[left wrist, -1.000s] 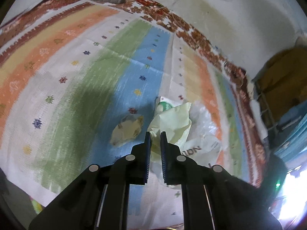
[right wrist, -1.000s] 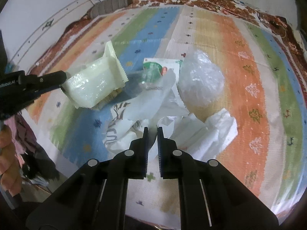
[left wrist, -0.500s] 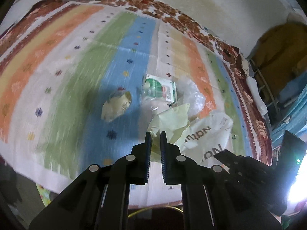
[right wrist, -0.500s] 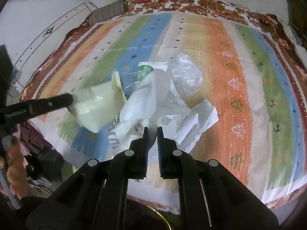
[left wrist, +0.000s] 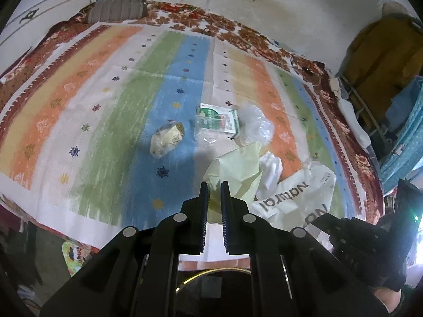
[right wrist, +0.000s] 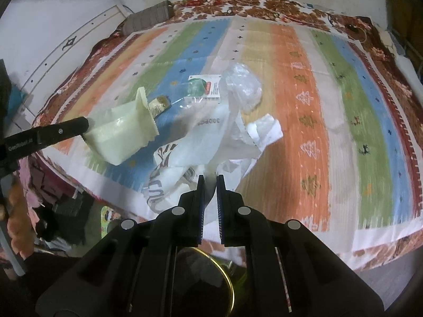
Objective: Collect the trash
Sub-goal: 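Carry both bags in the tools over the gold-rimmed bin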
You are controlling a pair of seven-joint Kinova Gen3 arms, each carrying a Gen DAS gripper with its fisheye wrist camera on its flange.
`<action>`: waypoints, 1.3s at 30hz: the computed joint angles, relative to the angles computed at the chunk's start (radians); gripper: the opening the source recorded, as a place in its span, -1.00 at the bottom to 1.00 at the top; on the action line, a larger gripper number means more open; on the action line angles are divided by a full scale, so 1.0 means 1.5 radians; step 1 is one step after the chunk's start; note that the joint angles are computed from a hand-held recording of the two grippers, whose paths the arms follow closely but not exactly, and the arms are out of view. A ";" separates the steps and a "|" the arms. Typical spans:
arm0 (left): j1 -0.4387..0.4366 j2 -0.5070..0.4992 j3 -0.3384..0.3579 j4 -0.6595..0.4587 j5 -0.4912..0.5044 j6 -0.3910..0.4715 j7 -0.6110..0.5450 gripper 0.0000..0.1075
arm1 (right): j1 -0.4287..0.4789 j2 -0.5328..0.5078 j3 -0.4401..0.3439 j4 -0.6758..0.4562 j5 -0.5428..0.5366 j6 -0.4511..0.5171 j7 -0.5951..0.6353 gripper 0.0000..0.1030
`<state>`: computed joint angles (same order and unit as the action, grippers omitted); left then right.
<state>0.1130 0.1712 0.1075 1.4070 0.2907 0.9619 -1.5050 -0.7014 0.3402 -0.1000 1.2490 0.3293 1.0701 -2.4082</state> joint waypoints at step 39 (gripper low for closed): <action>0.053 -0.267 -0.022 0.282 0.057 -0.085 -0.048 -0.83 | -0.133 -0.122 -0.115 0.181 0.170 0.026 -0.248 -0.86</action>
<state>0.1927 -0.2294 0.0739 1.8304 0.3763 0.8346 -1.5774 -0.9012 0.1566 -0.2732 1.5207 0.5846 1.1099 -2.7797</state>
